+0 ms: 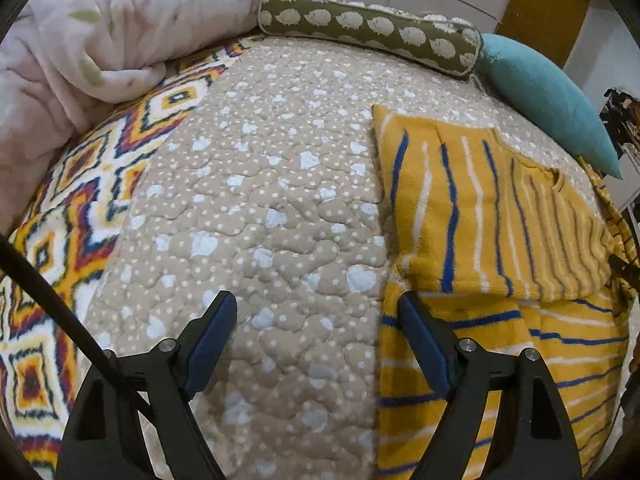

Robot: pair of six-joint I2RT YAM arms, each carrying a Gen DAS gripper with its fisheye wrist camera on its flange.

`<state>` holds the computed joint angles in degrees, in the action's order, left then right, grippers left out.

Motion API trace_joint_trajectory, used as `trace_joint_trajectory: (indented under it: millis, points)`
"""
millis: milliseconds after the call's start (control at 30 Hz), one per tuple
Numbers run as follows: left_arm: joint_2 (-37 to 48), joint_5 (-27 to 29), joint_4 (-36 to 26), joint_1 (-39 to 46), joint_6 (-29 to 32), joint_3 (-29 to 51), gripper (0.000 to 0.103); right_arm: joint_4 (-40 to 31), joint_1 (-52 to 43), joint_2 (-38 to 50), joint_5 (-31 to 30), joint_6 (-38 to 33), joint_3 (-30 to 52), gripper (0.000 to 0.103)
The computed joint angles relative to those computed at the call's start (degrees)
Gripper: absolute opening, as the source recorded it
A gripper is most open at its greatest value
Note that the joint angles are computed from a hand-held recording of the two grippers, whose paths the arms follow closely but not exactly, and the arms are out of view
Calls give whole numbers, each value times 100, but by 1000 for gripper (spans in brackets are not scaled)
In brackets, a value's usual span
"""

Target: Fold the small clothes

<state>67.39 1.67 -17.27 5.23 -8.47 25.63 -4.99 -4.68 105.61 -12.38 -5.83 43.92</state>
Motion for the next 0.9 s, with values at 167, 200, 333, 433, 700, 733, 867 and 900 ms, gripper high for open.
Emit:
trace_joint_trajectory:
  millis: [167,200,333,433,700,733,867,900]
  points:
    - [-559,-73,-365,12,-80,204,82,-4,-507,-654,-418,114,-296,30]
    - [-493,-82,-344,-60,-142,295,82,-61,-515,-773,-548,88,-310,30]
    - [197,-336,56,-549,-463,528,82,-305,-69,-739,-980,-114,-156,30]
    - [1160,-633,429,-893,-585,779,82,-82,377,-344,-733,-103,-57,30]
    - [1635,-670,530,-960,-753,912,86,220,408,361,-192,54,179,30]
    - [1485,-674,509,-952,-742,850,86,153,329,160,-262,-16,67,32]
    - [929,-610,321,-1127,-903,697,86,147,144,-201,-371,-240,-287,56]
    - [839,-582,251,-1238,-981,706,86,76,150,-118,-284,-351,-306,56]
